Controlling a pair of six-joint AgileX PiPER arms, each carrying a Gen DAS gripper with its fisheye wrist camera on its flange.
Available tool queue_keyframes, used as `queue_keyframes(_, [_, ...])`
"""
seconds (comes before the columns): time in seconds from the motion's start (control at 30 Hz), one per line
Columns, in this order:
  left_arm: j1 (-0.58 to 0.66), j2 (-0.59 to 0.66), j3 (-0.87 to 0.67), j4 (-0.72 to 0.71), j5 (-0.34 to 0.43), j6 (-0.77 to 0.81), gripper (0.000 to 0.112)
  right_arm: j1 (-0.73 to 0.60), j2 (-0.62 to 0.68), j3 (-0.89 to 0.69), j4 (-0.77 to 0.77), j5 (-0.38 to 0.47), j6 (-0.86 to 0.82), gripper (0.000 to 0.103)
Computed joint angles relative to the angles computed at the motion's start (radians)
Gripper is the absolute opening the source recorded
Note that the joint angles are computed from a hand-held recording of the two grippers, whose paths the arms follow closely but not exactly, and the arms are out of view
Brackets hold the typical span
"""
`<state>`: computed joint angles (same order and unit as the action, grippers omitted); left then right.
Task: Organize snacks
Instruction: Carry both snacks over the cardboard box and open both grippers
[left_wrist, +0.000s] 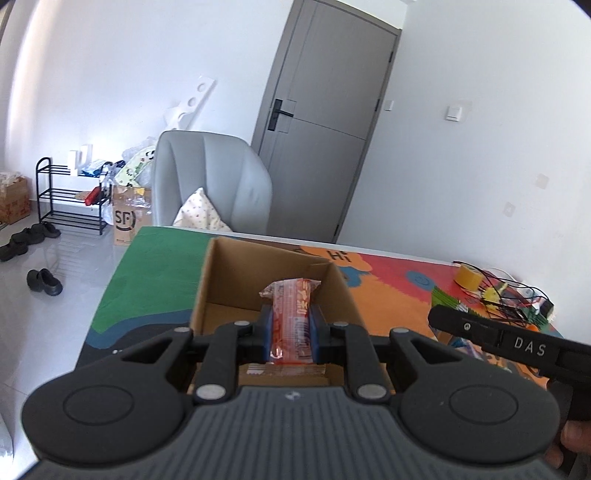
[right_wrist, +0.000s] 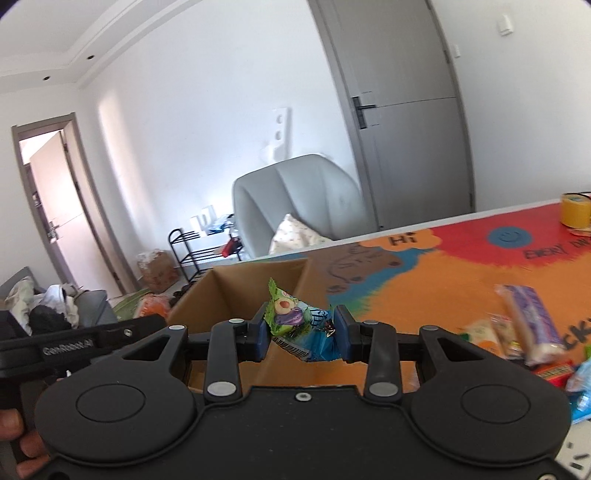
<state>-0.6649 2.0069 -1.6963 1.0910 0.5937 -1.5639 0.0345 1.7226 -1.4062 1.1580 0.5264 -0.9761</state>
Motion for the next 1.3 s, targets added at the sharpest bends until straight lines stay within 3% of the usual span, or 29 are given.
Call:
queue_keyframes(0.37, [0.085,0.034,-0.052,-0.128,-0.059,0.131,0.018,0.106,0.073,-0.113,-0.101,-0.016,0.137,0.036])
queue_keyframes(0.5, [0.096,0.032,-0.05,-0.136,-0.075,0.125,0.024,0.13,0.094,-0.139,-0.128,-0.026,0.172,0.036])
queue_keyframes(0.6, [0.098,0.024,-0.052,-0.169,-0.051,0.157,0.034,0.137,0.11,-0.153,-0.132,-0.027,0.184,0.036])
queue_keyframes(0.7, [0.082,-0.002,-0.015,-0.085,-0.019,0.048,0.054,0.131,0.121,-0.157,-0.085,-0.021,0.166,0.037])
queue_keyframes(0.77, [0.067,-0.009,-0.01,-0.048,0.023,-0.002,0.07,0.12,0.13,-0.167,-0.086,0.001,0.201,0.043])
queue_keyframes(0.8, [0.06,-0.01,-0.009,-0.038,0.04,-0.012,0.078,0.112,0.13,-0.167,-0.085,0.012,0.216,0.051])
queue_keyframes(0.9, [0.044,-0.015,-0.001,-0.016,0.062,-0.019,0.086,0.091,0.099,-0.108,-0.01,0.004,0.15,0.07])
queue_keyframes(1.0, [0.034,-0.005,-0.02,-0.055,0.079,0.012,0.091,0.075,0.072,-0.068,-0.004,-0.012,0.154,0.081])
queue_keyframes(1.1, [0.026,0.017,-0.069,-0.122,0.121,0.051,0.092,0.039,0.049,-0.031,0.018,0.025,0.138,0.085])
queue_keyframes(1.3, [-0.001,-0.001,-0.048,-0.127,0.113,0.032,0.095,-0.032,0.003,0.037,0.035,0.037,0.137,0.094])
